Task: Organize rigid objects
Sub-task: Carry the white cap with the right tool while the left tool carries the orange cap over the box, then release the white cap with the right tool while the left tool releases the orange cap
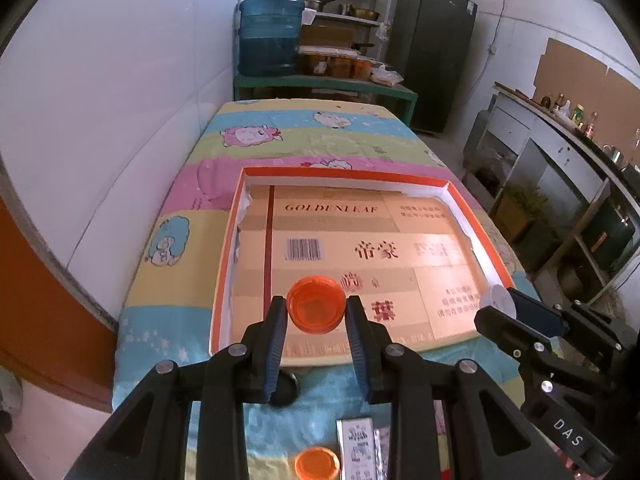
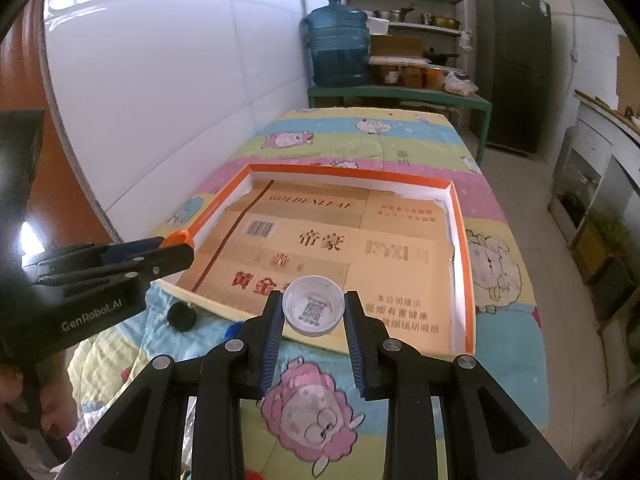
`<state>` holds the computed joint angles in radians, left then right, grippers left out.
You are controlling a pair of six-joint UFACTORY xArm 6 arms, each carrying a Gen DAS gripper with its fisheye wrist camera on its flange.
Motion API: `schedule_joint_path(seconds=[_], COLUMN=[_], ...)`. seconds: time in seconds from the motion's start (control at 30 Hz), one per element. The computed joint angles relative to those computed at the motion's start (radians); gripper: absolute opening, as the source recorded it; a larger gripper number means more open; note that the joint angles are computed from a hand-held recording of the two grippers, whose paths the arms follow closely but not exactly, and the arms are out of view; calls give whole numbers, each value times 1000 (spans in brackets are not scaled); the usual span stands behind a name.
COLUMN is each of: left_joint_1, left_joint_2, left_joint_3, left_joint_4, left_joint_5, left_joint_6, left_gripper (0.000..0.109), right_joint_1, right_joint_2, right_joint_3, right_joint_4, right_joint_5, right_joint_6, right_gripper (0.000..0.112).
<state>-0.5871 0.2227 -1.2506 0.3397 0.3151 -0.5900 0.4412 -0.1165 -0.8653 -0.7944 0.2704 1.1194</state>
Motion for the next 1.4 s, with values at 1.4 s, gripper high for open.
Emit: schedule_joint_path(seconds=[1.4], left_joint_1=[35], left_joint_2=[323], left_joint_3=[-334], left_joint_4=[-153], left_joint_5=[127], left_joint_6=[141], left_gripper=[31], right_joint_1=[-72], right_joint_2=[335], right_joint_3=[-225], right_joint_4=[490], right_joint_5=[-40], right_joint_6=[-494], right_gripper=[31])
